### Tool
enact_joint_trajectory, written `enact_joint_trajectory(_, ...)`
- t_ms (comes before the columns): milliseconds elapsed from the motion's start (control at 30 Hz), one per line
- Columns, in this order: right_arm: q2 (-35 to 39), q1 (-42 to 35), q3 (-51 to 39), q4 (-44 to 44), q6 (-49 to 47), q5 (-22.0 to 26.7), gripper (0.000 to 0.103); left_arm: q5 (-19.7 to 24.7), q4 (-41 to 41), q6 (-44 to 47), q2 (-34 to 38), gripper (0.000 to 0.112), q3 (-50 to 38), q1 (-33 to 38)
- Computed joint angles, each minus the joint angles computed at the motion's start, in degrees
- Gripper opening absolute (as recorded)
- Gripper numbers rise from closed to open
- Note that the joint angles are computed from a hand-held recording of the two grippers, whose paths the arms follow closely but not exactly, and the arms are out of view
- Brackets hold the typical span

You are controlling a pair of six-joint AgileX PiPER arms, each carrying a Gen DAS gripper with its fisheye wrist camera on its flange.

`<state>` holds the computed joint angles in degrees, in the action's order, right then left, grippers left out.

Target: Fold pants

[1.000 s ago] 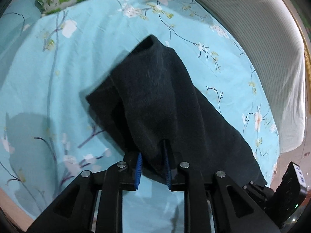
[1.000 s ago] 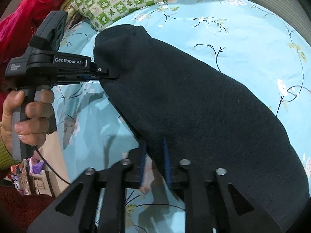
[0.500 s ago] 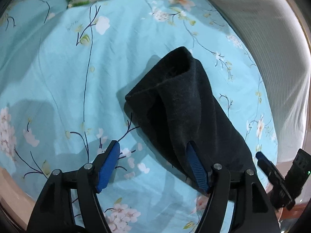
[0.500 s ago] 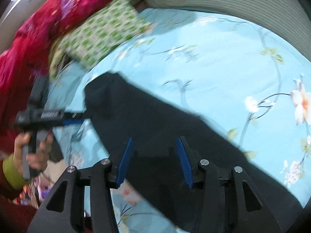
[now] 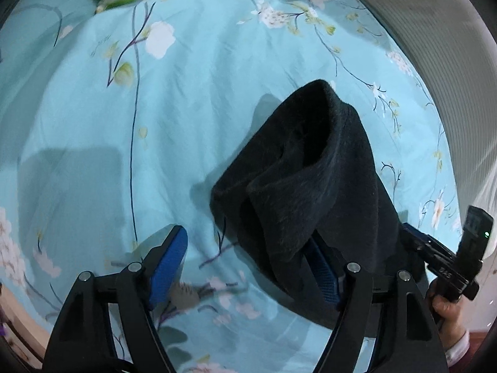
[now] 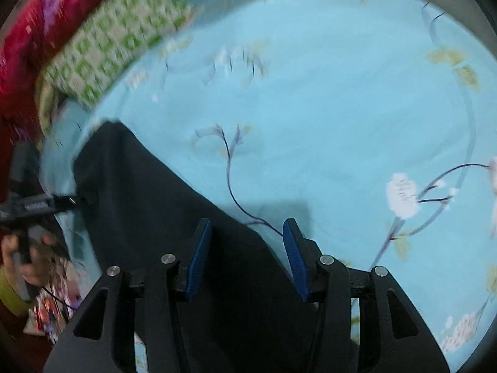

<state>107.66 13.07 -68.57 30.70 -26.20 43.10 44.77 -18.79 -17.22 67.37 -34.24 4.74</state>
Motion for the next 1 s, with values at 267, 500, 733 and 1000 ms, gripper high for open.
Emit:
enact_joint_trajectory(267, 0.3, 0.9, 0.0, 0.3, -1.4, 1.3, 0.015, -5.7, 0.2, 1.2, 3.9, 0.034, -2.0, -2.1)
enact_joint_trajectory(500, -12.3, 2.8, 5.2, -2.8, 1.6, -2.3, 0.006, 5.8, -15.9, 18.7, -10.5, 0.016, -4.3, 9.8)
enact_joint_trajectory(733, -15.5, 7.3, 7.5, -11.0, 13.1, -13.3, 0.006, 7.7, -7.8, 16.5, -18.3, 0.016, -7.2, 6.3)
enact_joint_trajectory(1000, -4.5, 13.7, 1.3, -25.3, 32.5, -18.2, 0.006, -2.3, -3.5, 23.9, -7.4, 0.016, -3.0, 9.4)
